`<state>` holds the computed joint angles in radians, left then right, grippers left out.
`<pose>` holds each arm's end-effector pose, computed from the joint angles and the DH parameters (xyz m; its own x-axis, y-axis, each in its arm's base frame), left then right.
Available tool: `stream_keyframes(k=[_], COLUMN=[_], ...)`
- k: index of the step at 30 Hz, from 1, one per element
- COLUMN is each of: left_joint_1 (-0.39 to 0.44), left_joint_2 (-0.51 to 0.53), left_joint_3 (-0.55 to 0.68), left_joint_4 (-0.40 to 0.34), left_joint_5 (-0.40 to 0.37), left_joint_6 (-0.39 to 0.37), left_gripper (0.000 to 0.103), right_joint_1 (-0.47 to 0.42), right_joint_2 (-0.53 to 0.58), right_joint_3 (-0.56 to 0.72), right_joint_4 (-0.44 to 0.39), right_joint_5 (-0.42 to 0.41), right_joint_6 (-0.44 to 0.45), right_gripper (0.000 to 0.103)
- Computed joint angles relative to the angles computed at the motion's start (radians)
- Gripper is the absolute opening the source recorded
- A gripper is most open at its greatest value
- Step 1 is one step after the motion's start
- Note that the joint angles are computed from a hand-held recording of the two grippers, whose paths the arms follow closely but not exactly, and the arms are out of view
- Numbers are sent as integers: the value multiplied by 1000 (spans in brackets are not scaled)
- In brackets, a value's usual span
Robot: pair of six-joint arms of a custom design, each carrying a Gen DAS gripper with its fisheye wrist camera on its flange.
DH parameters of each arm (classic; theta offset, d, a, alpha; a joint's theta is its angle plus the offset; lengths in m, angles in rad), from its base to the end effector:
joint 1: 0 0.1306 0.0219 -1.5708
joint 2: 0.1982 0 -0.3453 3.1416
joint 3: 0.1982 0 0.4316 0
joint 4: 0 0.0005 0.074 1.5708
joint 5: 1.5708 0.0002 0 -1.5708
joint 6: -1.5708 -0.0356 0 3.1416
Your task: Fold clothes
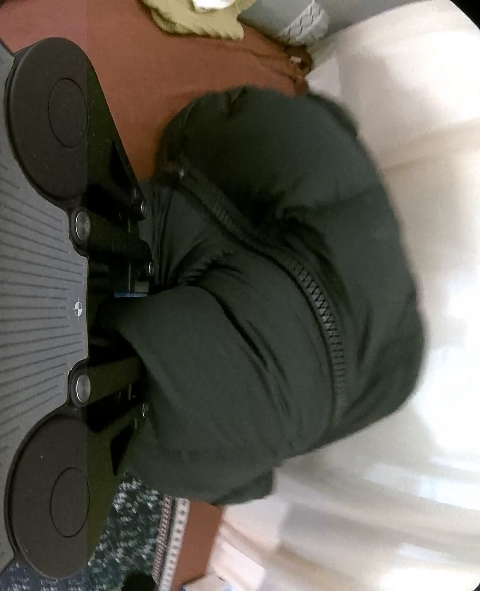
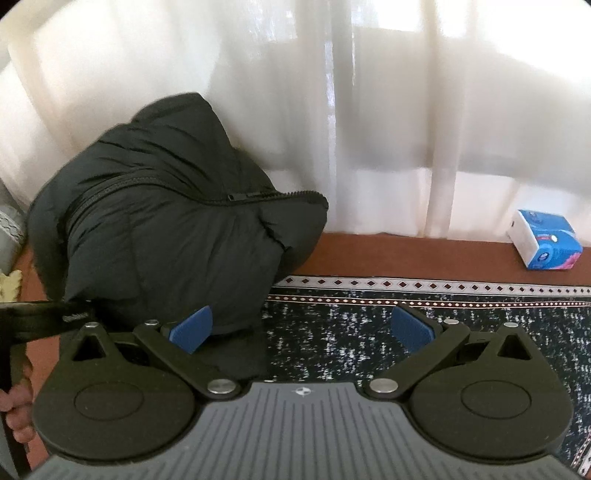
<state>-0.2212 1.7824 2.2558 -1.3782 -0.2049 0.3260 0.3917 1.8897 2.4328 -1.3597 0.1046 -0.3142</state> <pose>0.5973 -0.1274 0.5584 -0.7563 -0.1513 -0.6365 -0.1584 0.9863 -0.0463 0.5902 0.2392 0.5739 -0.7376 0.0279 -0.6747 -0.0900 0.9862 0.1392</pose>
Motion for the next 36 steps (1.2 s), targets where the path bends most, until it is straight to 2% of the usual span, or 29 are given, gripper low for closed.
stream_keyframes(k=[2,7,11,15,19,27,29,31,33,36], left_joint_1=[-5,-10,-11,7,79,220,244,247,258,278], left_joint_2=[-77,-222,-269,-375,-444,-465,-468,-472,-474,-478], left_joint_3=[-73,-150,-142,-256,-359,-487,-517,-533,-533,-538], left_joint_4=[29,12,-70,-163,-243,-217,-197,-183,-174,-157], left_joint_5=[-24,-101,-171,-241,-268,-318,-308,-305,-291,-267], left_joint_6=[23,84,149,220,292,285,270,260,252,238], left_gripper=[4,5,5,5,4,4,4,4,5,5], right_joint_1=[-3,-16,-33,-54,-64,-75,-76,-71,-49,-1], right_joint_2=[-33,-127,-205,-265,-285,-329,-335,-330,-301,-207], right_joint_3=[-44,-173,-281,-373,-416,-487,-498,-505,-483,-392], right_joint_4=[29,99,160,195,187,190,226,297,350,348], right_joint_5=[-25,-109,-193,-287,-343,-410,-467,-529,-527,-451], right_joint_6=[-3,48,82,97,140,182,191,203,267,537], right_gripper=[103,103,103,103,103,103,103,103,103,103])
